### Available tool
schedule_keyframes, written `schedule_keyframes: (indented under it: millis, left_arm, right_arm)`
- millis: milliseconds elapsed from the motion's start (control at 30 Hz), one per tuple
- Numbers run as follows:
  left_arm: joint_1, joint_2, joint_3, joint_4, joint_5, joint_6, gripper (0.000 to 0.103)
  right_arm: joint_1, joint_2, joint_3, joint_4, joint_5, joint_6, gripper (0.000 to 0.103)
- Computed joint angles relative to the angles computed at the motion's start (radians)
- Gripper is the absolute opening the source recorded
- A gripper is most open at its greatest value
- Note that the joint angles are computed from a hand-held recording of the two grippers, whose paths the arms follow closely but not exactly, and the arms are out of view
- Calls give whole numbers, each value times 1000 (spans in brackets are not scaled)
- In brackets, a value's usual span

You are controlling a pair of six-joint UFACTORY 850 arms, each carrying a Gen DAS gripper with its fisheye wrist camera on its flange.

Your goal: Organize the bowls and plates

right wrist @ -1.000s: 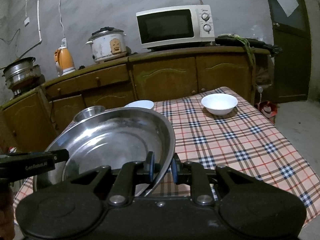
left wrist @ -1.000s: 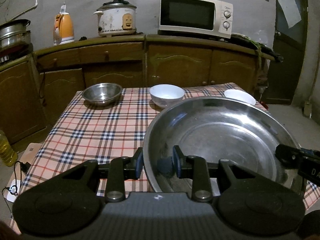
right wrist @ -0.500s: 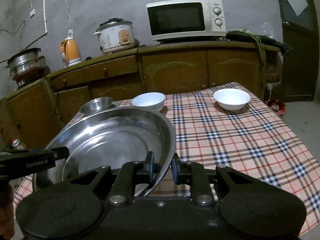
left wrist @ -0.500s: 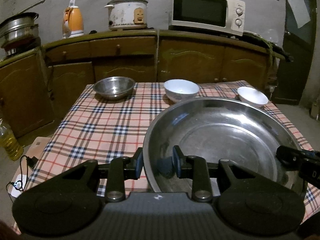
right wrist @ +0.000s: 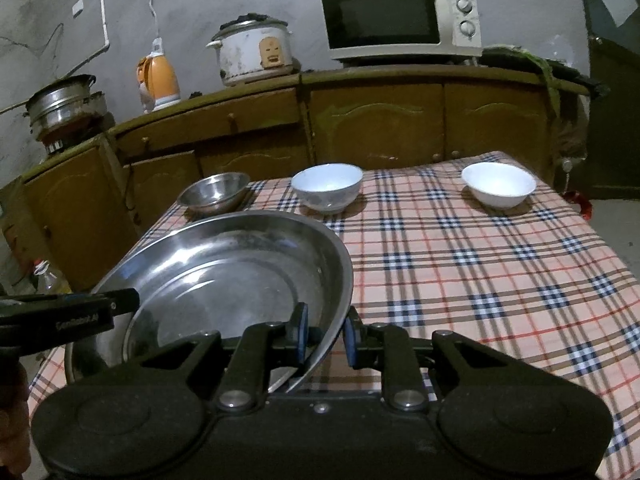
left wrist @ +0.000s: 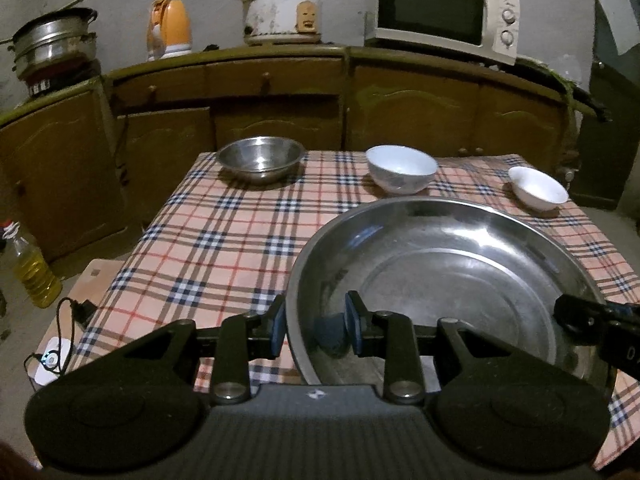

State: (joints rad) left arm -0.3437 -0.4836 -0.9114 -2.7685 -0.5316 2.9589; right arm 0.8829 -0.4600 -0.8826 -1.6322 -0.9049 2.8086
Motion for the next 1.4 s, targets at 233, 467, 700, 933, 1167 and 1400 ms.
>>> schedule_keyframes:
  millis: [233,467,700,933,1167,1400]
  left_arm:
    - [33,-44,-46,-46,27,37,30]
    - [68,-112,-121,-88,75,59,30]
    - [91,-174,-199,-138,126,89,30]
    - [100,-225,-258,-116,143,62,30]
    - [94,-268,-305,-89,162,18,31]
    - [92,-276,-311,-125,196,22,34]
  right_arm:
    - [-34,-64,-70,-74,62,11,25]
    - [-81,-158,-165,-177,147,42,25]
    - [-128,-241,-259,-269,229,85,25]
    - [-159,-292,-310,-323,281,136,25]
    - [-185,-313,-325,-340,322,169,26]
    - [-198,-309,-312,-393,355,230,29]
